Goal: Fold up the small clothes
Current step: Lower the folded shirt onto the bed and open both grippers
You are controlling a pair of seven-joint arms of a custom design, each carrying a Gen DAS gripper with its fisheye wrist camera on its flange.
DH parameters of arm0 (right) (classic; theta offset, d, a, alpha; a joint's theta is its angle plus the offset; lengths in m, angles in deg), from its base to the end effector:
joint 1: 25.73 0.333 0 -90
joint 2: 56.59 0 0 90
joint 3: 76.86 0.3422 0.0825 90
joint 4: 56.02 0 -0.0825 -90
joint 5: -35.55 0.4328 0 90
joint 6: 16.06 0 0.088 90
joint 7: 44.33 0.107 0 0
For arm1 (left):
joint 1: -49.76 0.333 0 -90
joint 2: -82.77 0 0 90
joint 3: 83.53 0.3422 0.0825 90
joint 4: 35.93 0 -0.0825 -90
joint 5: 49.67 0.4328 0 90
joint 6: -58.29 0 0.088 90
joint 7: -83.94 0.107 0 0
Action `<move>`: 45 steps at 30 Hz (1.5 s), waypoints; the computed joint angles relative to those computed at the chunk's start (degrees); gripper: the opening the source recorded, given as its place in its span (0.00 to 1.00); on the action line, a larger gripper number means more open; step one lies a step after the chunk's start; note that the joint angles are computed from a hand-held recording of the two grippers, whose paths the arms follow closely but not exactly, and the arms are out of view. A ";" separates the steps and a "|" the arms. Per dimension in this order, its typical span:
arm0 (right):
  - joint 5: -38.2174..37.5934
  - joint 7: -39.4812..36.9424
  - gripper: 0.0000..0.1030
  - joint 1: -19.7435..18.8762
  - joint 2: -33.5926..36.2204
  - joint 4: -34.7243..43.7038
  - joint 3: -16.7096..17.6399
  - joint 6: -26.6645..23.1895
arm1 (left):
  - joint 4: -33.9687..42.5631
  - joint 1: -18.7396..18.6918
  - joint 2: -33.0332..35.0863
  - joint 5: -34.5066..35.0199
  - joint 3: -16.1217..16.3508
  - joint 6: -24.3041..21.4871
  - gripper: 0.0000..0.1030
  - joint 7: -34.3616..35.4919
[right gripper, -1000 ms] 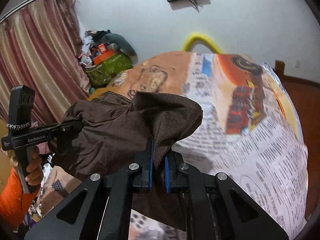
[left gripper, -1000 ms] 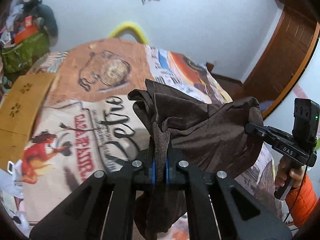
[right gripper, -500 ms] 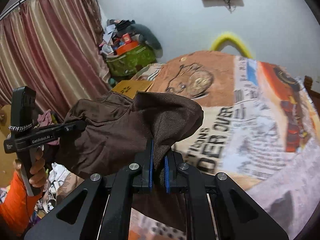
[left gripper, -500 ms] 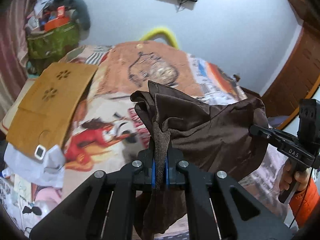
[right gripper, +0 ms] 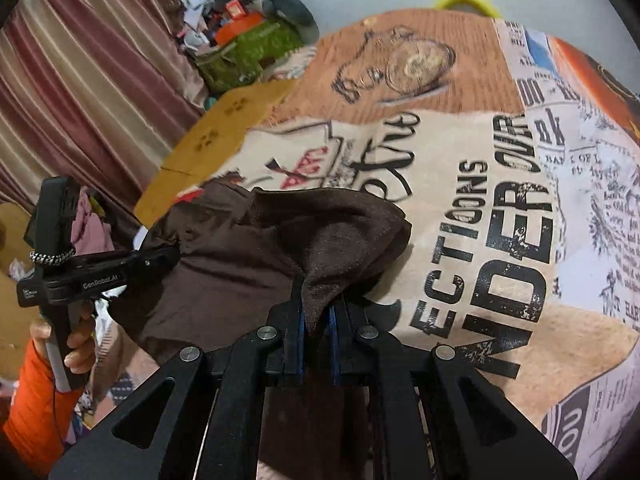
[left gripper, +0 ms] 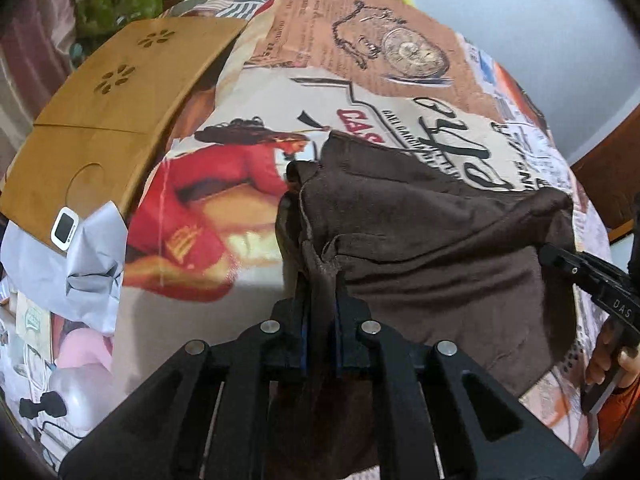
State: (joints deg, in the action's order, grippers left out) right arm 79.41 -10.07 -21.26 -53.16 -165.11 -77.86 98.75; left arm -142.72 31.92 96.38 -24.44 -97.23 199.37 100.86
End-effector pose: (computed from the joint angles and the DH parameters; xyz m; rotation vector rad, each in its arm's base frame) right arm 0.6292 0.0801 0.4922 -2.2359 1.0224 0.2429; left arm 0.5974 -0.3554 0.4336 -2.4149 1.5168 -0.5802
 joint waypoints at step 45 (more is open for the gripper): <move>-4.73 1.28 0.30 2.68 4.22 3.96 1.65 7.26 | 16.22 -3.98 10.39 8.65 3.09 -15.47 0.39 -0.97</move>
State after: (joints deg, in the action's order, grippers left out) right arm 74.68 -8.78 -18.58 -48.95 -161.15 -76.21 106.01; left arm -126.50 27.95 106.77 -15.79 -94.14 183.90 99.90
